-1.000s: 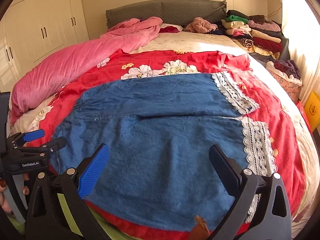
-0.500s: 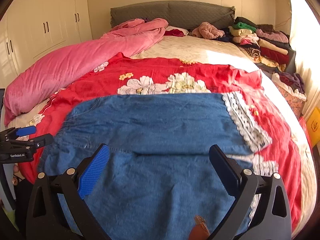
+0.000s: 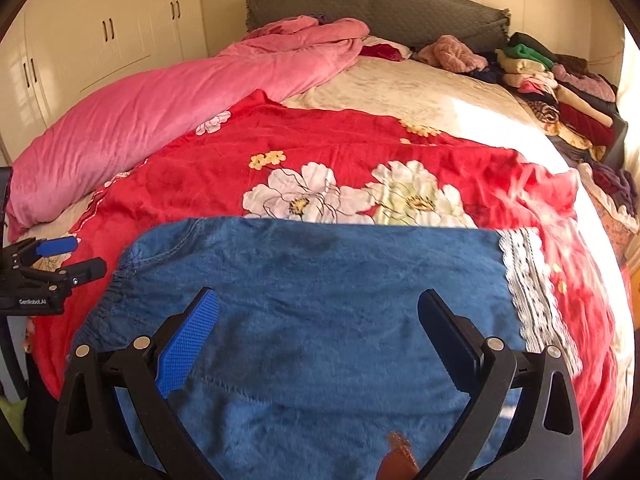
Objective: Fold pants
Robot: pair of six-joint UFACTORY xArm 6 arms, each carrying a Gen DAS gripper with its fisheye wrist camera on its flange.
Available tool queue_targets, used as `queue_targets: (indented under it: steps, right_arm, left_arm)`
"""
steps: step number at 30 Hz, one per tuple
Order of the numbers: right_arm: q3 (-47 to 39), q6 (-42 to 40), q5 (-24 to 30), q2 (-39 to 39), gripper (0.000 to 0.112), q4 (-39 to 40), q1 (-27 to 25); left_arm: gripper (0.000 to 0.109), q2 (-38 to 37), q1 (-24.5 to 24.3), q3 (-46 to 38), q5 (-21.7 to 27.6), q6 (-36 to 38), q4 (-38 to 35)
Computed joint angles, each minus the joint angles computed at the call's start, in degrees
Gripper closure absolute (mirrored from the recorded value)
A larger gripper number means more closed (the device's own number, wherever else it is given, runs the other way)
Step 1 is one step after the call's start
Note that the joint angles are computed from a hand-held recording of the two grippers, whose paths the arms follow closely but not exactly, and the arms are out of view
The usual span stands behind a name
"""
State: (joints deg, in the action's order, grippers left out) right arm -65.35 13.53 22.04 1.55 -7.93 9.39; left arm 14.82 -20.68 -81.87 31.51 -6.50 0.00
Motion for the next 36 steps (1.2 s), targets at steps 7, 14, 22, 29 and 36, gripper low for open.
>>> queue_targets:
  steps: [7, 14, 22, 29, 36]
  right_arm:
    - [-13.89, -2.82, 5.71, 12.1, 0.013, -3.87, 0.53]
    - [-27.73, -13.41, 11.82, 23.65, 0.013, -2.18, 1.59]
    - [-39.89, -24.29, 18.44, 33.33, 0.013, 2.62, 1.93]
    - [-39.29, -27.53, 16.66, 33.46, 0.014, 5.98, 2.26]
    - [-35.18, -31.22, 12.7, 31.27, 0.016, 2.12, 4.31]
  left_arm:
    - [0.015, 7.05, 1.41, -7.51, 3.36, 0.41, 2.22]
    - [0.015, 9.24, 2.19, -7.35, 1.49, 3.28, 0.92]
    - [0.022, 12.77, 2.15, -10.26, 2.26, 10.22, -7.44]
    - [0.077, 10.31, 1.64, -7.21, -1.02, 17.82, -14.87]
    - [0.079, 3.16, 0.57, -0.23, -7.0, 24.41, -19.99]
